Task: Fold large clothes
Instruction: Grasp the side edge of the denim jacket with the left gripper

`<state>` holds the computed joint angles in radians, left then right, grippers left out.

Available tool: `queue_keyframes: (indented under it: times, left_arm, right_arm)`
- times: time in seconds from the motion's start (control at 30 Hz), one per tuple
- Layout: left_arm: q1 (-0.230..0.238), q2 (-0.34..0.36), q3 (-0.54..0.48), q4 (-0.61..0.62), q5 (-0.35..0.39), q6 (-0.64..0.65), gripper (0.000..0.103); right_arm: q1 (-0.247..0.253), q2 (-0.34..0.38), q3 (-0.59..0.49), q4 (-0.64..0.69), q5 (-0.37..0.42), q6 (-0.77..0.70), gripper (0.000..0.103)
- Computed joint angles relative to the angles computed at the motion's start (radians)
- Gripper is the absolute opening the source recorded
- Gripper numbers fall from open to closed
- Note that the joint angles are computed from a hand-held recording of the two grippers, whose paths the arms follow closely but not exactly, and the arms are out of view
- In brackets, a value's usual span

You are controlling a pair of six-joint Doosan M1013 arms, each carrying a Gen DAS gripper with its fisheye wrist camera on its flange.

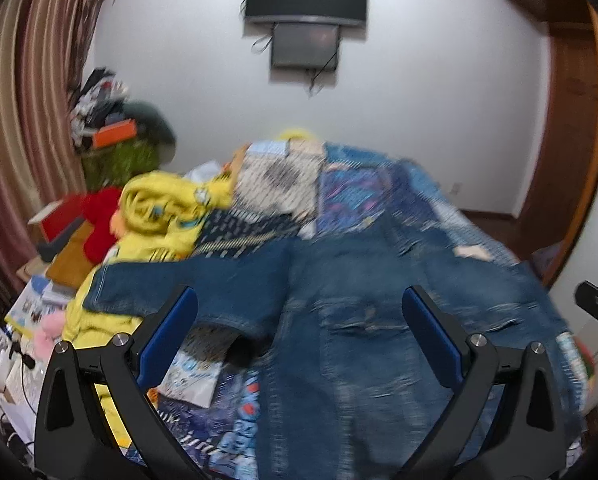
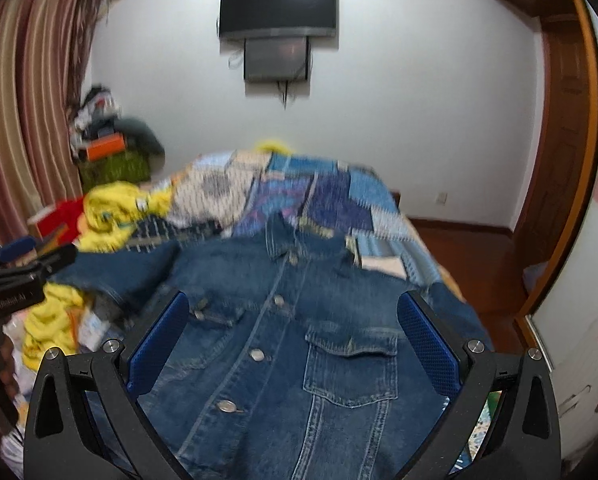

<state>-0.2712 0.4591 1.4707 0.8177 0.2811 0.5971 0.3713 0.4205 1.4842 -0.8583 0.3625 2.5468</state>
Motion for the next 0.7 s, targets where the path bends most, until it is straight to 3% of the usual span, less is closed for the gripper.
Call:
queue_keyframes:
  times: [0.13,0.3,0.33,0.4,0.5,0.63,0.7]
  left_arm:
    - [0.035,0.051,-0.028,-0.04,0.047,0.052,0.103]
    - [0.119,0.122,-0.101,-0.581,0.084,0.536,0.103]
    - [0.135,0.138,-0.12,-0.647,0.109,0.576,0.103]
    - [0.16,0.163,-0.148,-0.693,0.158,0.561,0.103]
    - [0.207,0.207,-0.194,-0.877,0.221,0.641,0.103]
    - [0.256,0.244,-0.222,-1.063,0.246,0.704,0.103]
    - [0.278,0.255,-0.226,-1.19,0.248,0.77,0.103]
  right_arm:
    - [-0.015,0.05,-0.057,0.263,0.082,-0.277,0.103]
    - [-0.032,0.12,-0.153,0.462,0.229,-0.496,0.103]
    - [-0.037,0.134,-0.172,0.51,0.26,-0.537,0.103]
    - [-0.046,0.155,-0.201,0.576,0.301,-0.584,0.103]
    - [-0.057,0.184,-0.243,0.654,0.356,-0.62,0.103]
    - [-0.056,0.238,-0.33,0.641,0.493,-0.613,0.103]
    - [-0.057,0.239,-0.326,0.648,0.473,-0.64,0.103]
